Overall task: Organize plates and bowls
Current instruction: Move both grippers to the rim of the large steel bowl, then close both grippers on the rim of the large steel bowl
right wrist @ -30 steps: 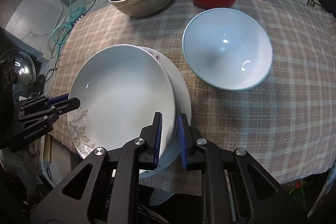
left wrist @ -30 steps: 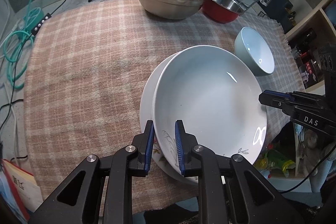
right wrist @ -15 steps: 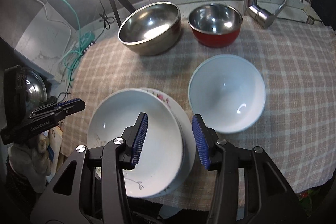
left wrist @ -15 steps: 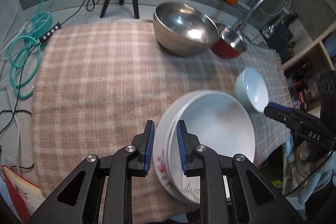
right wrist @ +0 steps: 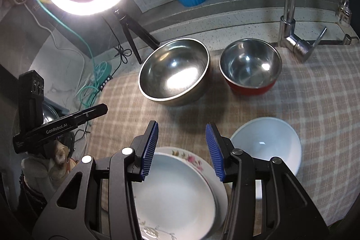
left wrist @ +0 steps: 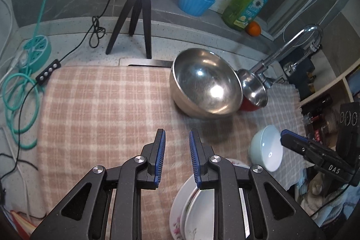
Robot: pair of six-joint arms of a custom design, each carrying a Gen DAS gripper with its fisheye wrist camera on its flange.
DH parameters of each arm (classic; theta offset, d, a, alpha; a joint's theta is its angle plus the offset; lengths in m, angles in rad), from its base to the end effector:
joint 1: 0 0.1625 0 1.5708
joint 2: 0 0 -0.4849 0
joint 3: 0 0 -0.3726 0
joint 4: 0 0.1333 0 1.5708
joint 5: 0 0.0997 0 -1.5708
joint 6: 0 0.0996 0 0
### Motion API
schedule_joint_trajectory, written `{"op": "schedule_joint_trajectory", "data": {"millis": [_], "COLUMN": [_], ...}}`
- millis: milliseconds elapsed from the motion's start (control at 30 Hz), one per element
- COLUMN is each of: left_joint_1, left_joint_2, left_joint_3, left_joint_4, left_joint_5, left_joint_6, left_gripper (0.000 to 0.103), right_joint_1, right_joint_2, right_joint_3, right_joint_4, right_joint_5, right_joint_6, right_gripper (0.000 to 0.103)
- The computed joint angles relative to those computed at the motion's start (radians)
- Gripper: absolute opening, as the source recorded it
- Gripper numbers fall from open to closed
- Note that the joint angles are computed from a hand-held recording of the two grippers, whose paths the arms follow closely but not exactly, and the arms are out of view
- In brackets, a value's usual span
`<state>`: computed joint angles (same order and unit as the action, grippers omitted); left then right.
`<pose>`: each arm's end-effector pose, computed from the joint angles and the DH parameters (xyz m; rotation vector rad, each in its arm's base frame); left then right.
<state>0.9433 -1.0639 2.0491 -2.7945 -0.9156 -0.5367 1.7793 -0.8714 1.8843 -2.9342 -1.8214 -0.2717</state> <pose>-0.1699 -0.5647 0.2227 0.0123 2.6231 -0.7520 0.2379 -0.5999 0.1611 0.6141 -2.7746 0.4915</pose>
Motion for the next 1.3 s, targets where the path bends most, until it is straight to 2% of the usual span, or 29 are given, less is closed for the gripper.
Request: {"op": "schedule_joint_trajectory", "data": {"millis": [433,600,767,1133,1300], "left_joint_1": [0.094,0.121,0.134,0.159,0.163], "left_joint_2": [0.098,0.125,0.142,0.167,0.178], "left_joint_3": [-0.162,-0.204,-0.230,-0.272,-0.280], "left_joint_4": [0.015,0.033,0.053,0.089,0.091], "left_joint_5": [-0.068,-0.082,-0.090,-0.112,-0.121], "left_joint_6": [0.056,0.051,0.062,0.072,0.081], "left_gripper": [0.020,0.024,0.024,0.024,0.021], "right_joint_1": [-0.022,-0.036,-0.038,-0.044,-0.044], "right_joint_2": [0.106,0.131,0.148,0.186,0.197], "right_joint_3": [-0.162,-0.196,-0.219,-0.275,-0.291], "right_joint_4": [0.089,0.113,0.127,0.181,0.190], "right_joint_5": [0.008,0.010,0.003,-0.014,-0.020], "right_joint_6": [0.089,0.122,0.137,0.165,0.171], "right_gripper": [0.041,0.037,0.036,0.024,0.024]}}
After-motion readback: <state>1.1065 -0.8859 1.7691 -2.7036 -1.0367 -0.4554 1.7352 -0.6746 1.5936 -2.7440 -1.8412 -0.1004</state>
